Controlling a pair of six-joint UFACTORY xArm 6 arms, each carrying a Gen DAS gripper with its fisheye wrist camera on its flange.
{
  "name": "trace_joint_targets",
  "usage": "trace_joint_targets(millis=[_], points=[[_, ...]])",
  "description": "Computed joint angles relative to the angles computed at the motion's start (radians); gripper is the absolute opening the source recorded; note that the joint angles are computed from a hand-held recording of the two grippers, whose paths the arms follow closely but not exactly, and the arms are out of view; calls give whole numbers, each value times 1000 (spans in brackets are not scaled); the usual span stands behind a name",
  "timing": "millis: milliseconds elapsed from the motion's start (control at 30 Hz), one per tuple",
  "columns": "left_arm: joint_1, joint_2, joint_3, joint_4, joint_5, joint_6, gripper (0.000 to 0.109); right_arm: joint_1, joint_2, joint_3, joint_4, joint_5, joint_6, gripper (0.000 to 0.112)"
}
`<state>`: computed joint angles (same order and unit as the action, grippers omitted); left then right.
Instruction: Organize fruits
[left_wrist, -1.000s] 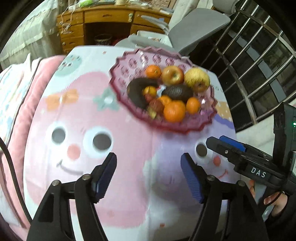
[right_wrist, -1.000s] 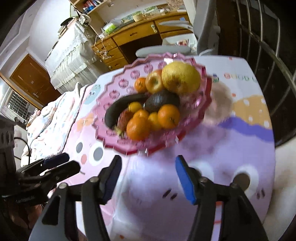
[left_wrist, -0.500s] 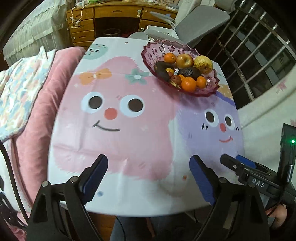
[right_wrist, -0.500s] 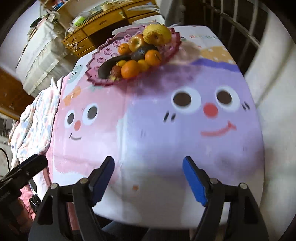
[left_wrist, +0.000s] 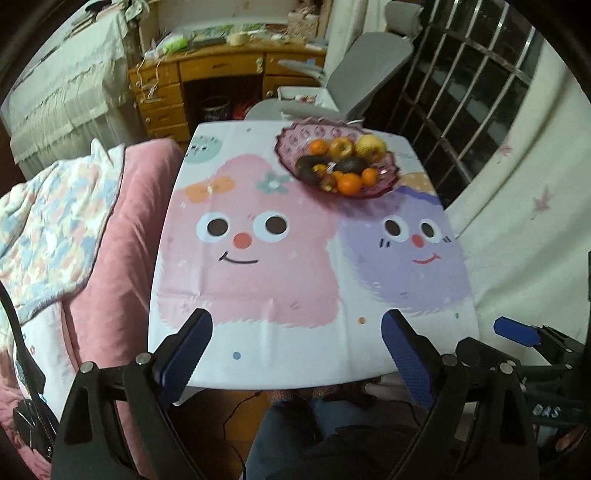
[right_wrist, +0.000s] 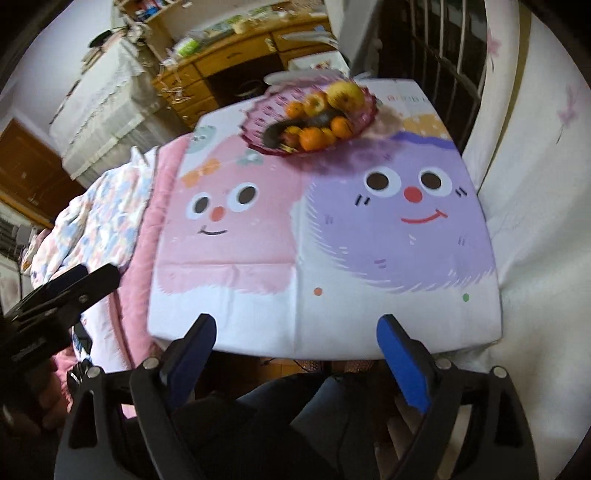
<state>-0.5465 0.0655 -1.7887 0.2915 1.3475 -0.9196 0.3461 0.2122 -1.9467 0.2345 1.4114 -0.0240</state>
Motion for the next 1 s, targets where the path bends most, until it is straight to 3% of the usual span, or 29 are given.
trace_joint_targets(millis=[167,400,500,633,1000], points=[[-54,53,-127,55,44,-14,92,-13,-21,-59,-11,28,-17,95],[-103,92,-204,146,87,-71,100,-17,-92,42,-29,-60,-27,96],[-113,97,-207,164,96,-82,100,-21,-115,82,-24,-98,-14,103],[-117,98,-193,163,96,-99,102,-11,-150,146,-32,-155,-16,103],[-115,105,-194,171,127,-119,102,-16,-133,140,-12,-131,-13,103]])
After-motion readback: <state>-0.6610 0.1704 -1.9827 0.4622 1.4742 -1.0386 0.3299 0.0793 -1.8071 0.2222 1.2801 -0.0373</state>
